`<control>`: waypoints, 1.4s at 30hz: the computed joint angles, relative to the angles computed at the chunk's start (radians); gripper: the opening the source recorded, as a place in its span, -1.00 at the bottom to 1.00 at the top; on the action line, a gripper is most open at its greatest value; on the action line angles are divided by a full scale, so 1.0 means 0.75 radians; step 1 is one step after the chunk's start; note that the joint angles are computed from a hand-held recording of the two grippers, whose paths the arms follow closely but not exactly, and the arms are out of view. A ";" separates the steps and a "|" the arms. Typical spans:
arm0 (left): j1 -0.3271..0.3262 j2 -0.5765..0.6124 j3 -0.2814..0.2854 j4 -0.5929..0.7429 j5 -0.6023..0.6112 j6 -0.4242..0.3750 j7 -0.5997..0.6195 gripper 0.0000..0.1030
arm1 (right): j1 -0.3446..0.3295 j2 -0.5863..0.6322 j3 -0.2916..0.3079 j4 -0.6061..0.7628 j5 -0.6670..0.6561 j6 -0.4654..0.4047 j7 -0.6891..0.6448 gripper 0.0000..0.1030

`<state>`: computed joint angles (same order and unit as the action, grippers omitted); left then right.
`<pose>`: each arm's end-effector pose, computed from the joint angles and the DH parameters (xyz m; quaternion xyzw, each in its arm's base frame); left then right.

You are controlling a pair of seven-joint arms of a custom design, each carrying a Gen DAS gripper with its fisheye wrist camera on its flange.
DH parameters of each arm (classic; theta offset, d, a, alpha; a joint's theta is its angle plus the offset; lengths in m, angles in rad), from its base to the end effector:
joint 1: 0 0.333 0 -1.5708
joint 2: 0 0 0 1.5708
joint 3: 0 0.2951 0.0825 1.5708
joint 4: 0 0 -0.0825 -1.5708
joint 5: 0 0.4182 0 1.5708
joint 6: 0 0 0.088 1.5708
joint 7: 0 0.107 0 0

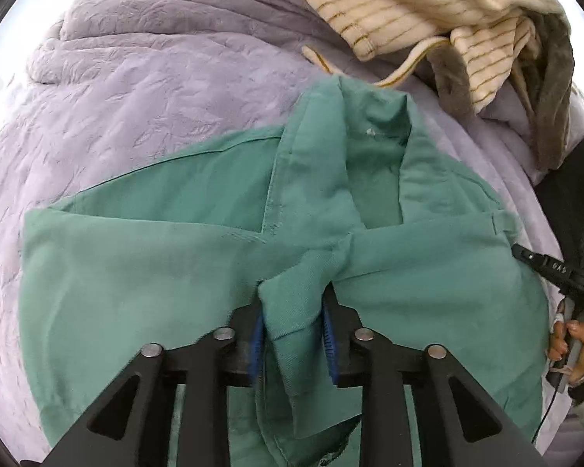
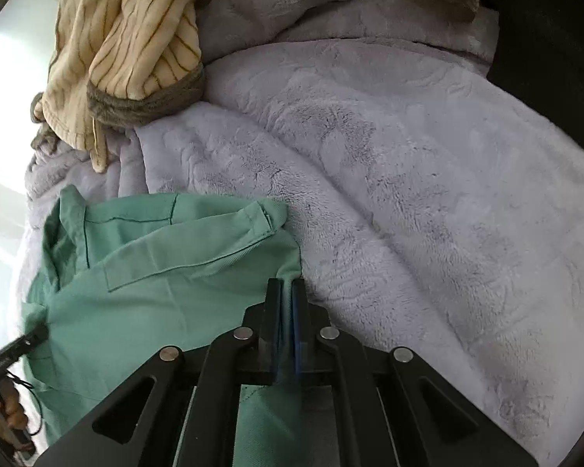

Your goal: Fold large clothes

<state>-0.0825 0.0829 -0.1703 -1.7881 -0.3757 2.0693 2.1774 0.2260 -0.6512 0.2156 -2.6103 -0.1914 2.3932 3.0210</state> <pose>0.6144 -0.1757 0.4923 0.4089 -0.8896 0.2025 0.0224 0.3914 0.1825 0.4700 -0.3139 0.9162 -0.1116 0.2225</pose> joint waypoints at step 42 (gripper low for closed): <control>0.085 -0.515 0.146 -0.510 0.252 0.037 0.020 0.58 | 0.361 -0.283 0.185 0.025 0.233 -0.346 0.516 -0.83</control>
